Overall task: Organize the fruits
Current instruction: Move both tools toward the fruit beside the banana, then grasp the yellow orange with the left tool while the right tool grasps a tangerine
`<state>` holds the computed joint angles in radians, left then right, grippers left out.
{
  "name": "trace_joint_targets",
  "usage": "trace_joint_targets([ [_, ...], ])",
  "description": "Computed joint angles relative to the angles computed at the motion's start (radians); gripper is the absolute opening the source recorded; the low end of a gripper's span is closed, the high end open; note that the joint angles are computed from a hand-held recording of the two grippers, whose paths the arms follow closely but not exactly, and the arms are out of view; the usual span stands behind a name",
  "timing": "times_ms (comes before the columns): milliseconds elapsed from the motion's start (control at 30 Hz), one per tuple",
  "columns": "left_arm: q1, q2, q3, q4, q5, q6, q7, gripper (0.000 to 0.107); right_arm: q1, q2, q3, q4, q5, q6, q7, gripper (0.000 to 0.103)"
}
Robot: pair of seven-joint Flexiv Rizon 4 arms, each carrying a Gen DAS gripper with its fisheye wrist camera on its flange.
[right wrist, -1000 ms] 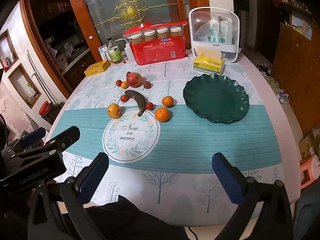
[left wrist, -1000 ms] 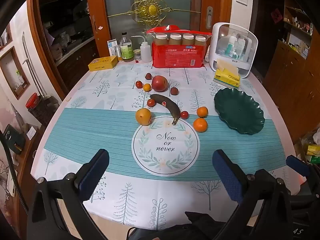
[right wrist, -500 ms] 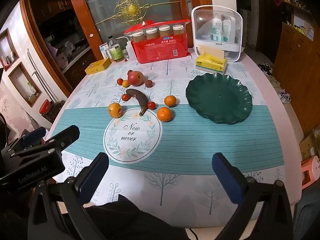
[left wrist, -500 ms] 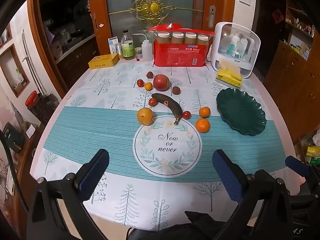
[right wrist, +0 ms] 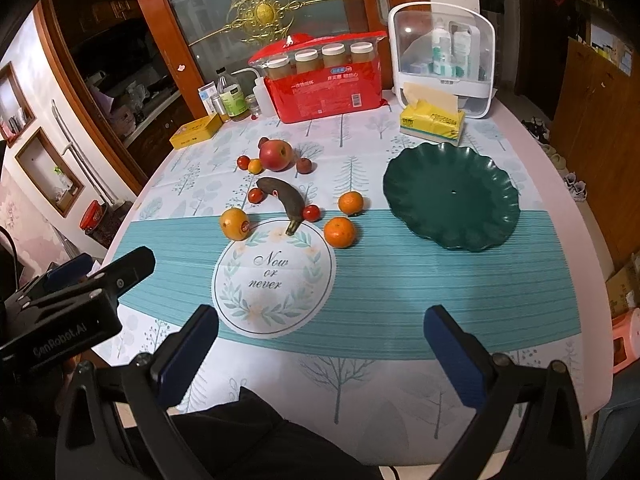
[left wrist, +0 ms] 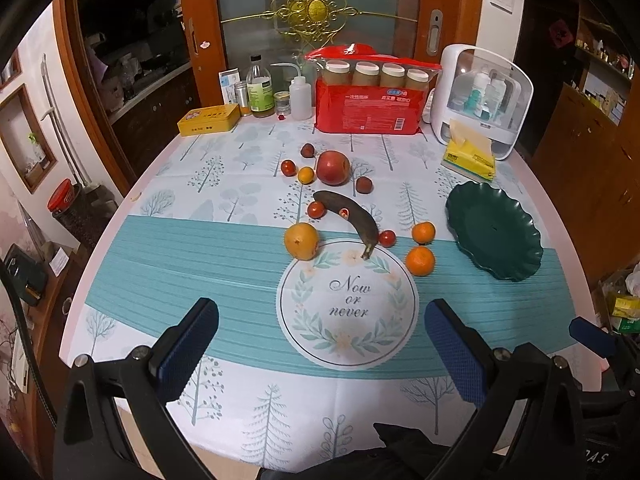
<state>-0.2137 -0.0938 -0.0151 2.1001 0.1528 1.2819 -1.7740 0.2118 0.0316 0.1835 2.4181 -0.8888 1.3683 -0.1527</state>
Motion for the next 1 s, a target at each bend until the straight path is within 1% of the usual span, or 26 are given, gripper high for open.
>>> trace_joint_targets([
  [67, 0.013, -0.014, -0.006, -0.010, -0.037, -0.001, 0.042, 0.102, 0.001, -0.016, -0.005, -0.016, -0.002, 0.001, 0.002, 0.103],
  [167, 0.027, -0.043, -0.009, -0.039, -0.077, -0.018, 0.097, 0.102, 0.004, -0.038, -0.018, -0.042, -0.041, 0.001, 0.038, 0.103],
  [233, 0.031, -0.062, -0.003, -0.064, -0.083, -0.034, 0.117, 0.102, 0.010, -0.059, -0.026, -0.065, -0.040, 0.003, 0.040, 0.103],
  [300, 0.028, -0.087, 0.009, -0.104, -0.063, -0.062, 0.120, 0.102, 0.018, -0.081, -0.037, -0.087, -0.037, 0.009, 0.042, 0.103],
  [333, 0.030, -0.098, 0.011, -0.120, -0.062, -0.072, 0.128, 0.102, 0.023, -0.096, -0.042, -0.100, -0.030, 0.011, 0.038, 0.103],
  [467, 0.043, -0.151, 0.014, -0.188, -0.083, -0.106, 0.173, 0.102, 0.053, -0.158, -0.053, -0.163, 0.068, -0.004, -0.041, 0.103],
  [567, 0.054, -0.202, 0.012, -0.248, -0.107, -0.136, 0.217, 0.102, 0.081, -0.202, -0.087, -0.203, 0.057, -0.021, -0.035, 0.103],
  [633, 0.060, -0.234, 0.011, -0.284, -0.126, -0.155, 0.242, 0.102, 0.098, -0.234, -0.118, -0.228, 0.025, -0.027, -0.018, 0.102],
  [667, 0.063, -0.255, 0.009, -0.306, -0.135, -0.164, 0.256, 0.102, 0.106, -0.247, -0.140, -0.234, -0.014, -0.017, 0.007, 0.102],
  [733, 0.068, -0.300, 0.004, -0.350, -0.154, -0.187, 0.284, 0.102, 0.122, -0.279, -0.204, -0.245, -0.153, 0.013, 0.089, 0.101],
  [833, 0.079, -0.357, -0.011, -0.396, -0.198, -0.213, 0.333, 0.102, 0.117, -0.328, -0.234, -0.273, -0.262, 0.018, 0.153, 0.096],
  [933, 0.093, -0.407, -0.031, -0.434, -0.252, -0.244, 0.381, 0.102, 0.104, -0.379, -0.248, -0.298, -0.311, 0.040, 0.191, 0.094],
  [1000, 0.094, -0.446, -0.034, -0.463, -0.273, -0.263, 0.402, 0.102, 0.104, -0.412, -0.257, -0.313, -0.325, 0.039, 0.203, 0.090],
])
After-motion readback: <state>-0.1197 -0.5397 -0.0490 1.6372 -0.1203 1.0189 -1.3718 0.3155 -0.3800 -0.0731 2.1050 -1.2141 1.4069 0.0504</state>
